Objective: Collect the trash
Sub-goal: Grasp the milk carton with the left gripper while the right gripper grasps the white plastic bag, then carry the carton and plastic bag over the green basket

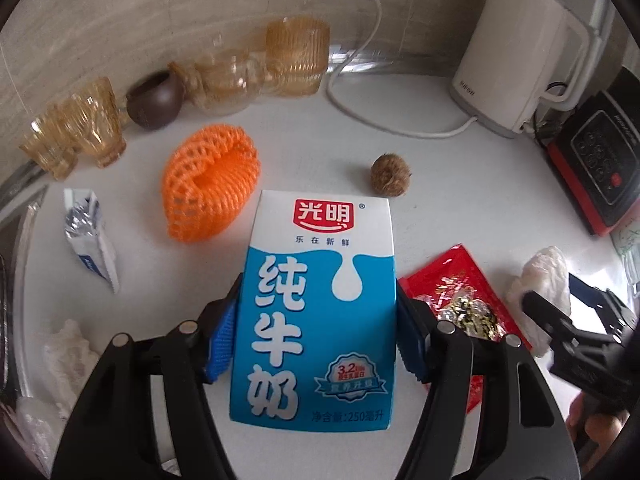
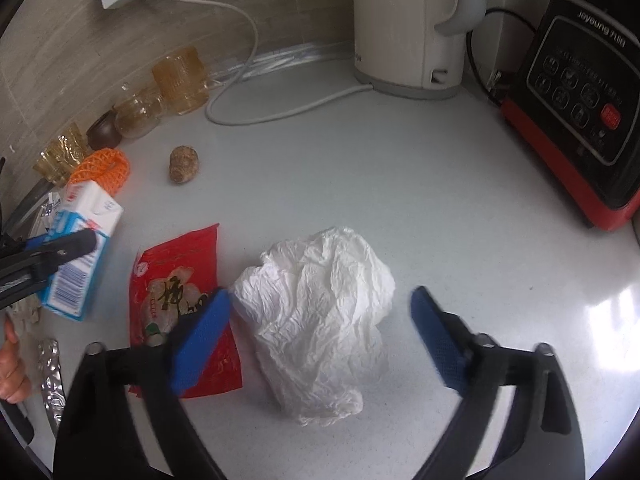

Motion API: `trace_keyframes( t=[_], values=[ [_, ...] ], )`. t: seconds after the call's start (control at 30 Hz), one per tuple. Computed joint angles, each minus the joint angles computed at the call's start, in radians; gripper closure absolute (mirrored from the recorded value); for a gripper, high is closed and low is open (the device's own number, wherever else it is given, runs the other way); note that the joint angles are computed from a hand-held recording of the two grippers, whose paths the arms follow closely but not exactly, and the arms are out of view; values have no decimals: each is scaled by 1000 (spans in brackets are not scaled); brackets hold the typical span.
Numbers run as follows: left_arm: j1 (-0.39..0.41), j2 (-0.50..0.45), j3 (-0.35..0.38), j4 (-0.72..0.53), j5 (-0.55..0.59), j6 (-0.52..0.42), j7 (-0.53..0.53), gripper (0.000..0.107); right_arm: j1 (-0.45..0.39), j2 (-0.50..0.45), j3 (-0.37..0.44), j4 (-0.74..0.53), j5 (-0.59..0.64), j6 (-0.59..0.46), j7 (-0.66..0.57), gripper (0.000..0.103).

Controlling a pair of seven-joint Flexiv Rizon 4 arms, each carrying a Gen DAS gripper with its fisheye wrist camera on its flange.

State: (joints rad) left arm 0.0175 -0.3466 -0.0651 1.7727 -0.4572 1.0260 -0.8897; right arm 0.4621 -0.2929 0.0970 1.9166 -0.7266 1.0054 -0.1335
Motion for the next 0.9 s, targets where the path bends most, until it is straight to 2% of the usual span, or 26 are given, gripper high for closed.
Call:
trace_keyframes(
  t=[0.07,0.1,0.17,0.27,0.47,0.63,0.77,0.9],
  values=[
    [10,23,-12,26,-28,19,37,43,-8,-5,2,3,21,25,9,39],
    [15,35,-17,38,-46,23,56,43,-10,-5,1,6,27,40,15,42],
    [20,56,-18,54,-77,18,83,43,-13,0,-3,14,30,63,28,58],
    [23,84,-17,74,-121,8,121,43,-10,7,-4,15,25,63,29,70],
    [18,164,0,137,-218,-23,233,43,5,45,-1,21,-27,23,71,71],
    [4,247,35,197,-286,-85,333,43,31,111,42,40,-79,-63,130,71],
    [-10,339,81,271,-345,-180,472,43,62,166,102,60,-86,-159,172,71],
    [-11,426,138,332,-340,-315,560,43,113,216,172,71,-43,-299,224,71]
  ],
)
